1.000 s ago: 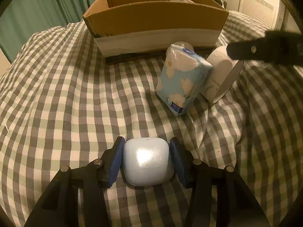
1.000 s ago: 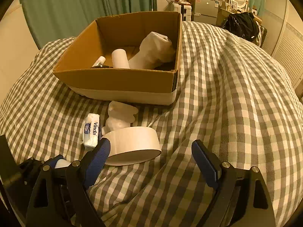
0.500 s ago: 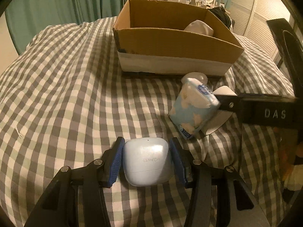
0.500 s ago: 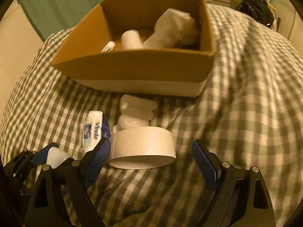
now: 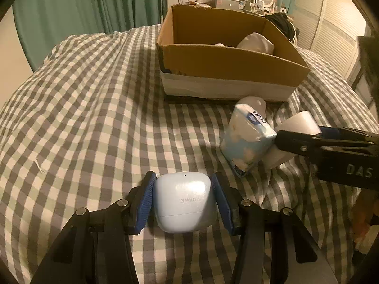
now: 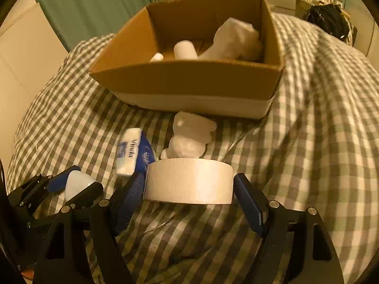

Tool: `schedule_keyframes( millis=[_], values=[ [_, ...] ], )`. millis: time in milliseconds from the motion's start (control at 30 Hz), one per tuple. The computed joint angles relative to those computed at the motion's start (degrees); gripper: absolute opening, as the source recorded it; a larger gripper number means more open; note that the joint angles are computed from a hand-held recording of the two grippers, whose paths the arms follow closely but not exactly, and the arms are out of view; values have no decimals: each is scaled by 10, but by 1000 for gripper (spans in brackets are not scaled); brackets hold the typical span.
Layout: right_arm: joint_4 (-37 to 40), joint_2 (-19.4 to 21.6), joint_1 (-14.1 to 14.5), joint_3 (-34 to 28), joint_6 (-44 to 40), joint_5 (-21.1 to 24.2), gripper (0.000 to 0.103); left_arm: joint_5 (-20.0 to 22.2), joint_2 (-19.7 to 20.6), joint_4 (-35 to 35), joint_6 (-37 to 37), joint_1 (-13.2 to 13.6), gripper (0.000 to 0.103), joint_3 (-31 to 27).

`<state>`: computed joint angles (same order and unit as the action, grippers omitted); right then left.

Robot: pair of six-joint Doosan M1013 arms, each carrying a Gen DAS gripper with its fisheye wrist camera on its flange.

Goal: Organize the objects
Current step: 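Grasp the white earbud case with the left tool while the right tool grasps the white tape roll, then carry the earbud case and tape roll into the box and open both tools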

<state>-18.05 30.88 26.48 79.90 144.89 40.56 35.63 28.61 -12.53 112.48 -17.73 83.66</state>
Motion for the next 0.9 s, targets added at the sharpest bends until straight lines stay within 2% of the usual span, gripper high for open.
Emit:
schedule_keyframes(
  millis=[167,400,533,667,900],
  values=[
    [-94,-10,17,-3,60,17,77,1,-1,-13,8,1,50,-10],
    [-173,-37,26,-2,104,17,77,-1,-7,-77,61,7,50,-41],
    [-232,-49,29,-18,116,24,77,1,-3,-115,83,10,50,-84],
    [-276,-55,26,-43,114,30,77,-14,7,-128,98,7,50,-130],
    [-299,-35,5,-100,91,14,77,11,57,-131,87,-2,50,-229]
  ],
)
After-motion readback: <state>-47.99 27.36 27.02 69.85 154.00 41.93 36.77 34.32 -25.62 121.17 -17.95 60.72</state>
